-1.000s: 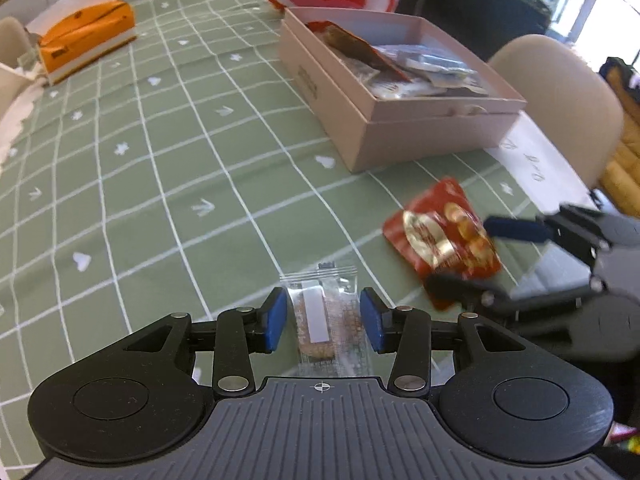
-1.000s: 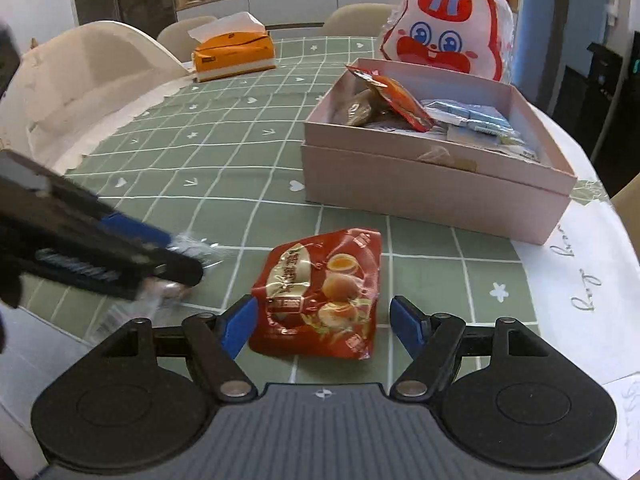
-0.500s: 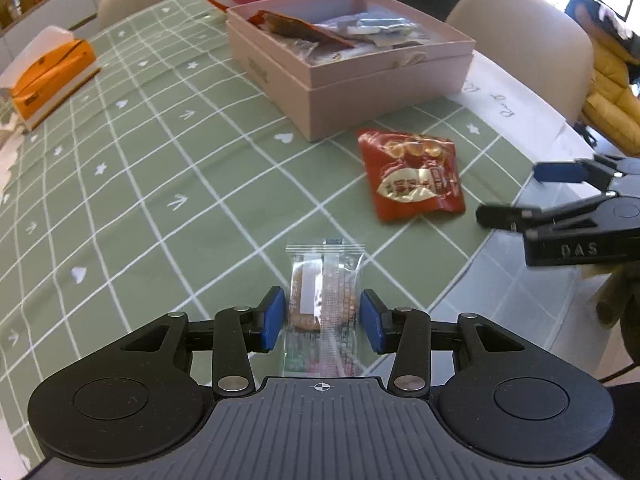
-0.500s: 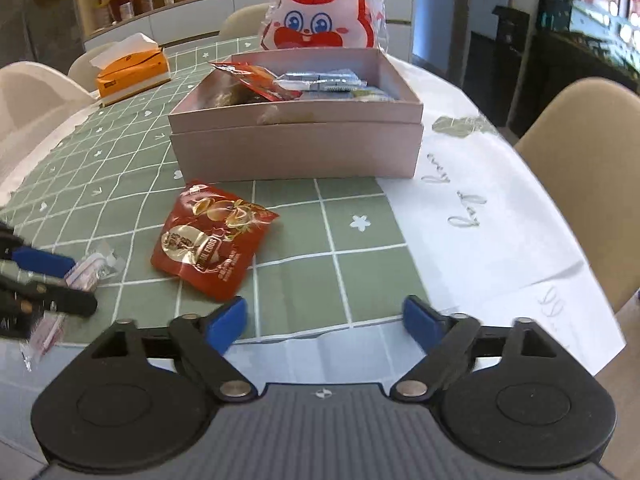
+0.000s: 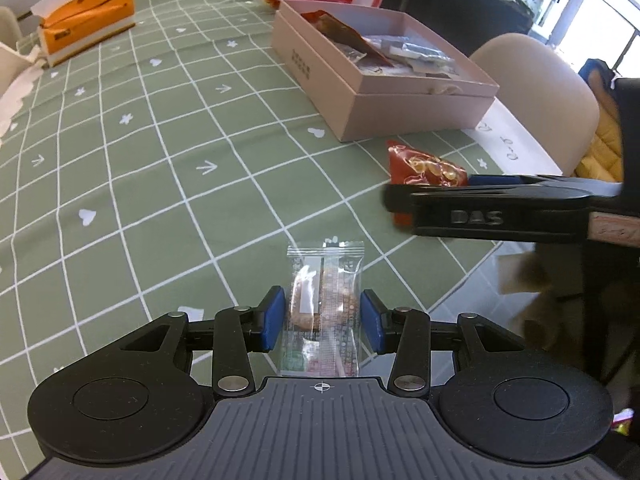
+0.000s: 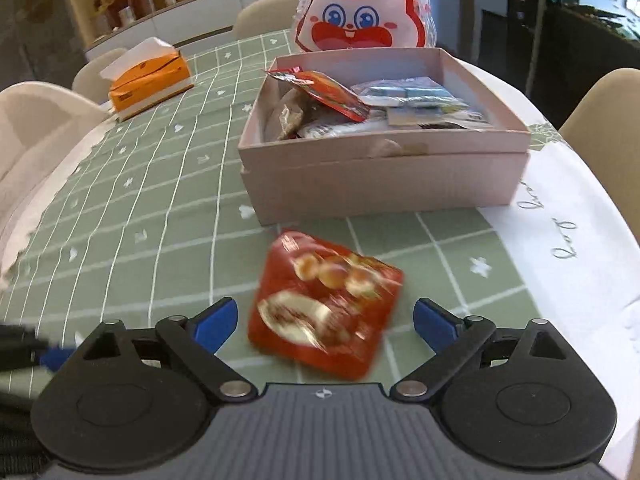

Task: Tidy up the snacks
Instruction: 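Lift the rice-cracker packet with the left tool while the right lifts the cookie packet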

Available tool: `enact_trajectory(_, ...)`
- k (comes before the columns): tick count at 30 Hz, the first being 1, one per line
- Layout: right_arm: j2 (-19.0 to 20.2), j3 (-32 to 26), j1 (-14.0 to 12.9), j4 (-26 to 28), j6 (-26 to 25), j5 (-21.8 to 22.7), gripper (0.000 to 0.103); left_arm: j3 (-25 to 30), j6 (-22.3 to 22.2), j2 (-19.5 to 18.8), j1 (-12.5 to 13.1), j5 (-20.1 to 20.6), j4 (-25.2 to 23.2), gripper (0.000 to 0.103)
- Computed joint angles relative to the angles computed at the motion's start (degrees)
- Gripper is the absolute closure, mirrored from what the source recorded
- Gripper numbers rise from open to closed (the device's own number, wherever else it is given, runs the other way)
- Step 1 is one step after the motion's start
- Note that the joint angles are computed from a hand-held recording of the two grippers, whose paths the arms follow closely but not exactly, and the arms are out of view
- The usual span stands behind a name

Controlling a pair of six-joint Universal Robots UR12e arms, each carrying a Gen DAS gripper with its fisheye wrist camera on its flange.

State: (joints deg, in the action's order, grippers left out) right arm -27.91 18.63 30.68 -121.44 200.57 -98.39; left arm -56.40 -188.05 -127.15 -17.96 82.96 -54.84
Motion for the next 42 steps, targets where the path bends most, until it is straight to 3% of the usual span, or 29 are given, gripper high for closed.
enact_trajectory(2, 1.74, -3.21, 0.56, 2.83, -1.98, -2.75, 0.022, 0.22, 0.47, -0.1, -0.04, 0.09, -0.35, 0.057)
enact_trajectory(4, -0.21, 0.43, 0.75, 1.65, -3.74, -3.74, 0.027, 0.71, 0.5, -0.3, -0.11, 0.31, -0.95, 0.056)
enact_trajectory(9, -9.06, 16.76, 0.13, -5.49, -4.9, -0.49, 0.027, 2.14, -1.05, -0.88, -0.15, 0.54, -2.91, 0.056)
enact_trajectory(12, -12.25, 22.98, 0.24, -8.88, -7.83, -0.9, 0.025, 2.48, -0.91, -1.02, -0.13, 0.41, -3.4, 0.053)
enact_trajectory(14, -13.23, 25.01, 0.15, -10.38, -7.09, -0.71, 0.02, 2.51, -0.54, -1.08, -0.15, 0.26, -3.3, 0.052)
enact_trajectory(21, -11.7, 22.62, 0.44, -9.95, -3.17, -2.87, 0.017, 2.17, 0.13, -1.02, -0.62, 1.84, -2.67, 0.051)
enact_trajectory(25, -9.16, 17.45, 1.1, -5.34, -0.98, -6.21, 0.017, 1.71, -0.88, -0.89, -0.74, 2.41, -1.78, 0.051)
enact_trajectory(31, -9.92, 18.22, 0.83, -4.9, -2.04, -4.35, 0.025, 0.67, 2.71, -0.53, -1.71, 6.17, -0.22, 0.06)
enact_trajectory(37, -12.84, 22.65, 0.1, -7.35, -5.69, -2.99, 0.026, 0.09, 3.2, 0.16, -1.82, 3.91, 0.51, 0.06)
enact_trajectory(42, -14.51, 23.31, -1.29, -11.81, -8.81, -3.05, 0.026, 2.91, -0.83, -0.4, -1.09, -2.13, 5.34, 0.06)
